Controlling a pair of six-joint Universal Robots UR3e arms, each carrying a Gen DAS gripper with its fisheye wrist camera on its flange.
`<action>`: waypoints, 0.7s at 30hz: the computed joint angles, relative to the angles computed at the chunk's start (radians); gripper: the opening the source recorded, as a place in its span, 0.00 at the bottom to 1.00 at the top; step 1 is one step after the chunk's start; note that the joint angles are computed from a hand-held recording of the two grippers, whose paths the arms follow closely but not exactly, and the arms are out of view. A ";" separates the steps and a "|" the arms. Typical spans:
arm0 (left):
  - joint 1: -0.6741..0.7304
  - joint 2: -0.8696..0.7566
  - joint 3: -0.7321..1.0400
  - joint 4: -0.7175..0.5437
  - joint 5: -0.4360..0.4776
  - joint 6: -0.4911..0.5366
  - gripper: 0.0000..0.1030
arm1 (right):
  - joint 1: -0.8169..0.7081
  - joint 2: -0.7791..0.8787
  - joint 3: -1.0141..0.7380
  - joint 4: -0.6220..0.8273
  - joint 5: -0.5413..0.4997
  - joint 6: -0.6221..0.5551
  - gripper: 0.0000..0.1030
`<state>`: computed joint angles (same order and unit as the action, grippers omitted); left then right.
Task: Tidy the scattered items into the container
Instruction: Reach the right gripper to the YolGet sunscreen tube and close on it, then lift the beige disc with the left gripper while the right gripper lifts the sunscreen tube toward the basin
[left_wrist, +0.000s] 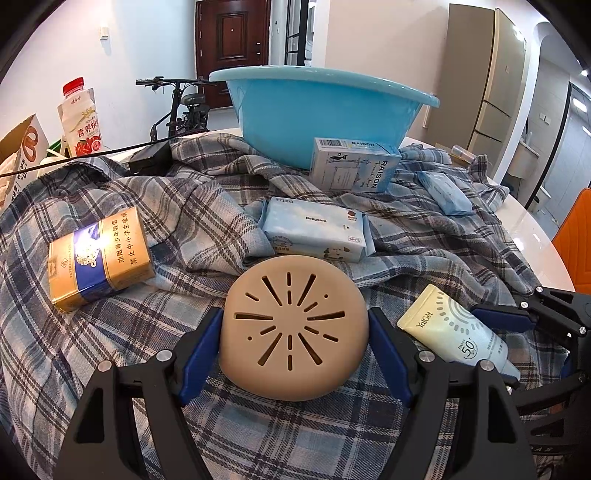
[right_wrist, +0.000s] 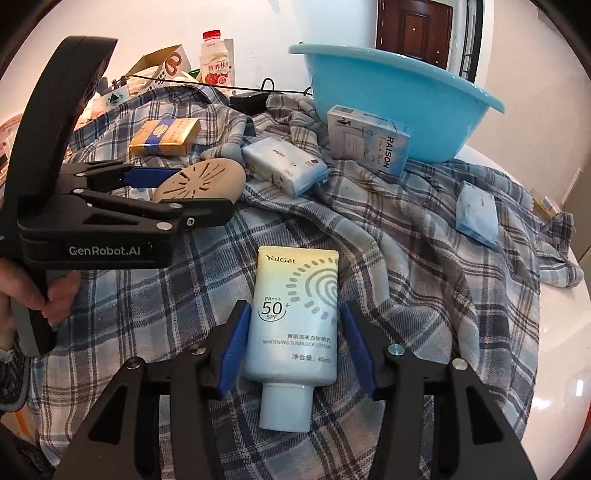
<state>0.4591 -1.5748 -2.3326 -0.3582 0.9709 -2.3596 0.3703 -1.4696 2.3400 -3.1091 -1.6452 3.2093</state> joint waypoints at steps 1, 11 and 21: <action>-0.001 -0.001 0.001 0.000 0.001 -0.001 0.77 | 0.007 0.003 -0.003 0.000 -0.010 -0.001 0.48; 0.018 0.023 -0.022 0.002 -0.029 0.028 0.76 | -0.050 -0.060 0.091 -0.093 0.048 0.009 0.44; 0.008 0.038 -0.032 -0.001 -0.030 0.050 0.76 | -0.031 -0.109 0.122 -0.078 0.050 0.022 0.44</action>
<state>0.4676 -1.5364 -2.3643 -0.3589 0.9413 -2.3091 0.3397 -1.5782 2.4616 -3.1874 -1.5954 3.2316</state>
